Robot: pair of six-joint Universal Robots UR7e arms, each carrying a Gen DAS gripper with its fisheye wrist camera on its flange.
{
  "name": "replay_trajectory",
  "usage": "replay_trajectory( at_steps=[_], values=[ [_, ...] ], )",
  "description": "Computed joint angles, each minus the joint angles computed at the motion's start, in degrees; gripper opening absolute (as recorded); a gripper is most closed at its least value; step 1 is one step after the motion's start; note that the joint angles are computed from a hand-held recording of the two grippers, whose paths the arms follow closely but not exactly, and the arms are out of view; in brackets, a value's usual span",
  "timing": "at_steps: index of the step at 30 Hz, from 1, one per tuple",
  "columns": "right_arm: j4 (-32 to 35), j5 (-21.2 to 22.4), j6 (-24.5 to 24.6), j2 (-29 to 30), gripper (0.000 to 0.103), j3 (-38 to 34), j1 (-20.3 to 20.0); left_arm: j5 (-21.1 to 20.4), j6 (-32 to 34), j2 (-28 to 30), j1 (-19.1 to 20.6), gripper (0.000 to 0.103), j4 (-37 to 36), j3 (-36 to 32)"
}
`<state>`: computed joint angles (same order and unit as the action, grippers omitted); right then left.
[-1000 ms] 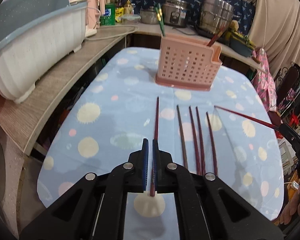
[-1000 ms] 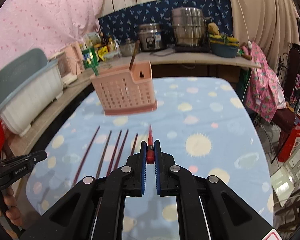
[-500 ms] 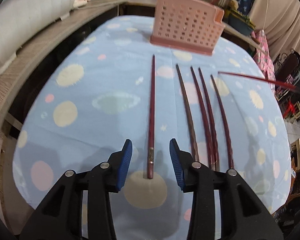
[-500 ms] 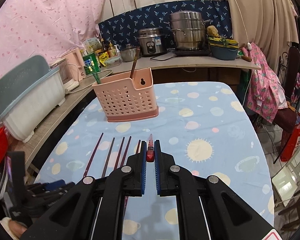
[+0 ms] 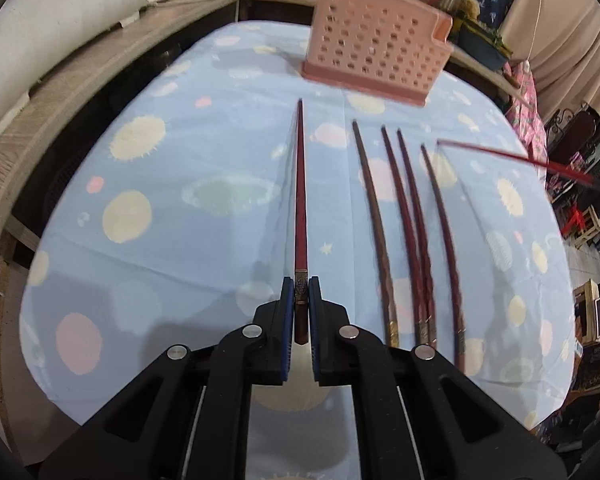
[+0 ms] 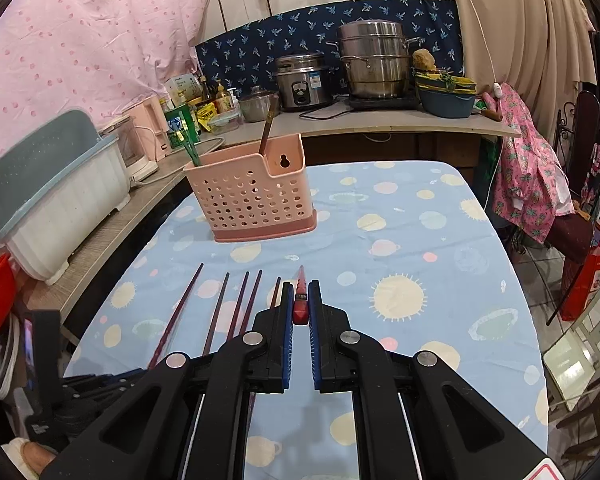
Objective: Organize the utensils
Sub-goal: 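Lift both chopsticks and carry them over the pink holder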
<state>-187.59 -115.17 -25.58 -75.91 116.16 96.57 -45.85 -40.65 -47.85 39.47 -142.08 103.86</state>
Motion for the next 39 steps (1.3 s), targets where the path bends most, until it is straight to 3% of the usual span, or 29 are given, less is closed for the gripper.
replay_trajectory(
  at_steps=[7, 13, 26, 31, 39],
  values=[
    [-0.36, 0.98, -1.04, 0.14, 0.007, -2.46, 1.49, 5.58, 3.71, -2.65, -2.2, 0.007, -3.64, -2.69],
    [0.73, 2.88, -0.91, 0.86, 0.007, -5.77, 2.09, 9.83, 10.87, -1.81, -2.81, 0.007, -8.38, -8.18],
    [5.11, 8.71, 3.27, 3.48, 0.007, -14.71, 1.84, 10.62, 22.72, 4.88, -1.2, 0.007, -15.08, -23.33],
    [6.24, 12.33, 3.99, 6.37, 0.007, -21.13, 2.74, 9.28, 29.45, 8.6, -1.57, 0.007, -19.41, -31.68],
    [6.31, 15.61, 5.33, 15.42, 0.007, -37.68, 4.34, 11.0, 42.22, 19.82, -1.07, 0.007, -24.79, -52.58]
  ],
)
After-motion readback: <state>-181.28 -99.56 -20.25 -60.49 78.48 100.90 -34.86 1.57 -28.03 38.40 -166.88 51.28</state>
